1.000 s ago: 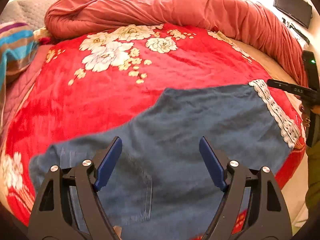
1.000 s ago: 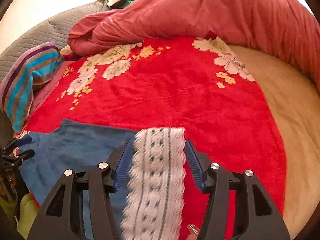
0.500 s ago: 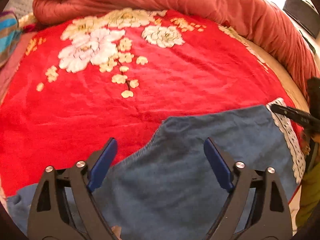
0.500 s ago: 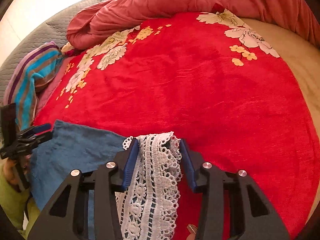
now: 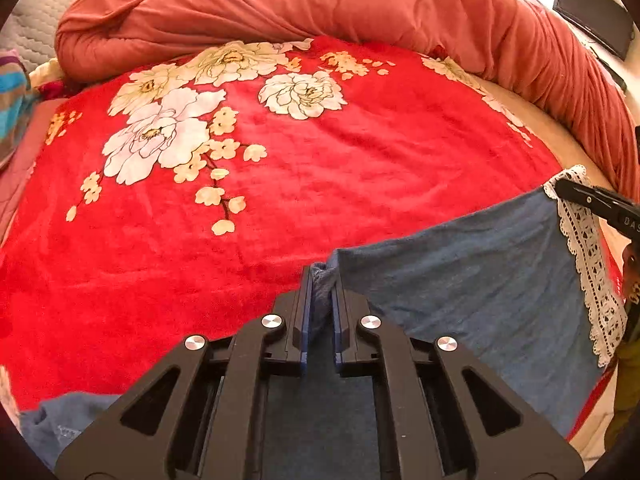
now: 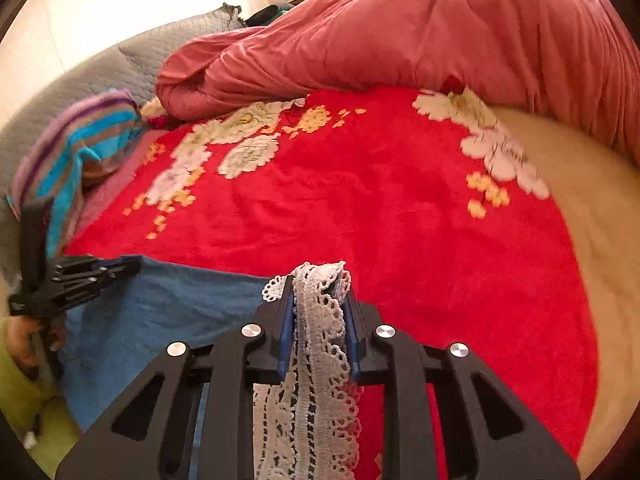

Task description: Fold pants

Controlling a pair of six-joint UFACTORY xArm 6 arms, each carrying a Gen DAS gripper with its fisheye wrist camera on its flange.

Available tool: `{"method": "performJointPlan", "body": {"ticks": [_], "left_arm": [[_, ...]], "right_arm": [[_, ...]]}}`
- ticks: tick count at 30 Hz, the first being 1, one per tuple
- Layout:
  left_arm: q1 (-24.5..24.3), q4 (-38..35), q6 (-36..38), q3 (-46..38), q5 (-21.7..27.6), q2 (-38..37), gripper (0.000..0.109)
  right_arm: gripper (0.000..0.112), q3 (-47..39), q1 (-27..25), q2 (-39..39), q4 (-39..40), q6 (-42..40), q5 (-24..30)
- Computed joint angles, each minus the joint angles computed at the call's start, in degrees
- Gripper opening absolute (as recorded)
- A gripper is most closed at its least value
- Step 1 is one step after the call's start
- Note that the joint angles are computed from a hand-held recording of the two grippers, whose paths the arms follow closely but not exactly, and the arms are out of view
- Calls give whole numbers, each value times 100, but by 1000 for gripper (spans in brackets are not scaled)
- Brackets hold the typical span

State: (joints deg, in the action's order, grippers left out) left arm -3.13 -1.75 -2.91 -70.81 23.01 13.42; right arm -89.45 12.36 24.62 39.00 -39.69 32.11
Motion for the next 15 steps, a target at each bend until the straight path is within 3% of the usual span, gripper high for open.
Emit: {"method": "performJointPlan", "body": {"ticks": [4, 7, 9, 11, 15], "left_arm": [[15, 424, -294, -10, -50, 133, 3], [33, 695, -481, 85, -193, 162, 7], [54, 426, -265, 135, -283, 192, 8], [68, -288, 332, 140, -332, 215, 9], [196, -701, 490, 368, -362, -47, 39]], "right_arm": [[20, -369, 31, 443, -802, 534, 96], [22, -435, 19, 575, -992, 708, 141], [27, -412, 22, 559, -1125, 848, 101], [33, -371, 22, 510, -1294, 1043, 84], [40, 55, -17, 97, -1270, 1199, -190]]}}
